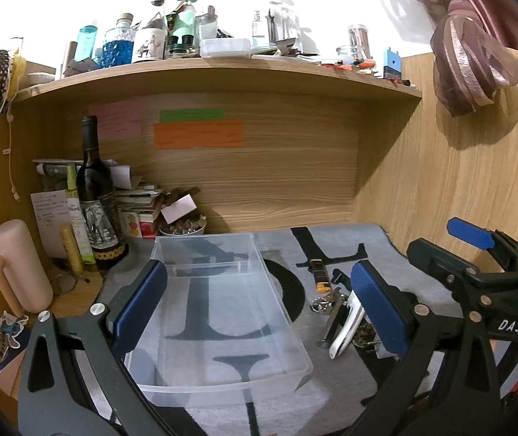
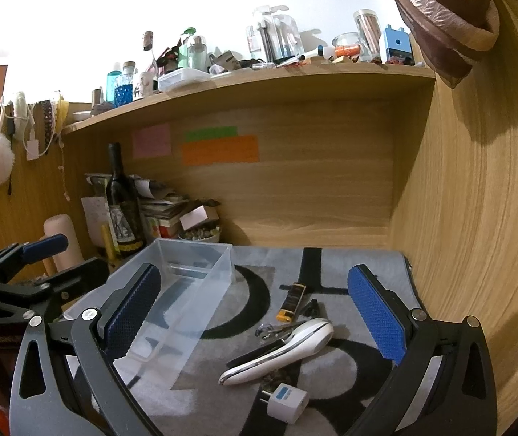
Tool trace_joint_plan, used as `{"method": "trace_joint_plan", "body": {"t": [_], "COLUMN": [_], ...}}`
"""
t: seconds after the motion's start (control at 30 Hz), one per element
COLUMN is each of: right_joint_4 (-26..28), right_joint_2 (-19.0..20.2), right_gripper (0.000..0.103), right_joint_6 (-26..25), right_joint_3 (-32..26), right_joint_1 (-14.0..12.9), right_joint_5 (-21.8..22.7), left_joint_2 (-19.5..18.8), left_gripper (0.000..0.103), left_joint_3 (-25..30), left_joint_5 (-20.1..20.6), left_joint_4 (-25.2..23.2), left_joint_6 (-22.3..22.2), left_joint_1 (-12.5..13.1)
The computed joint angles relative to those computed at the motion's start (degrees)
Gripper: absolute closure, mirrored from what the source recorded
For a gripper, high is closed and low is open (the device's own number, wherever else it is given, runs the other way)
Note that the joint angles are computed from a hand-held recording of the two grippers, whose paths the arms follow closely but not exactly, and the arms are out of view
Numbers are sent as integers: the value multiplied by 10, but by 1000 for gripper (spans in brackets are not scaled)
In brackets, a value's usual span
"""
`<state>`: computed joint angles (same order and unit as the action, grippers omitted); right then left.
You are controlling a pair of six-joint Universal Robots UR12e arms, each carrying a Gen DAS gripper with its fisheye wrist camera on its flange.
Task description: Organize rigid objects
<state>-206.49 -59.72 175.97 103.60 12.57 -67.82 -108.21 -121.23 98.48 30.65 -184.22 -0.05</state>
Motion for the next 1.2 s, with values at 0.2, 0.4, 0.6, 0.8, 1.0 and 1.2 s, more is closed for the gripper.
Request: {"method": "trace_joint_plan", "body": {"t": [0.2, 0.4, 0.6, 0.8, 1.0, 1.2], "right_joint_4": [21, 49, 120, 198, 286, 402], "right_joint_2": [5, 10, 17, 30, 49, 73], "right_gripper": [0, 8, 24, 36, 47, 50], "right_joint_6": [-1, -7, -26, -41, -50, -57], "right_joint_3": [-14, -31, -61, -96, -139, -195], "right_joint_1": [0, 1, 4, 12, 15, 19], "right_joint_5": [-10, -25, -50, -86, -101, -96], "left_joint_2": [10, 18, 21, 13, 2, -2], "left_gripper": [18, 27, 43, 62, 73, 89], "left_joint_3": [2, 6, 25, 46, 60, 64], "left_joint_5": [-19, -19, -40, -89, -133, -179], "left_joint_4": [-46, -99, -212, -315, -373, -391], "left_joint_6": [-14, -26, -18, -15, 1, 22], "left_joint_1": [24, 53, 90, 121, 135, 141]}}
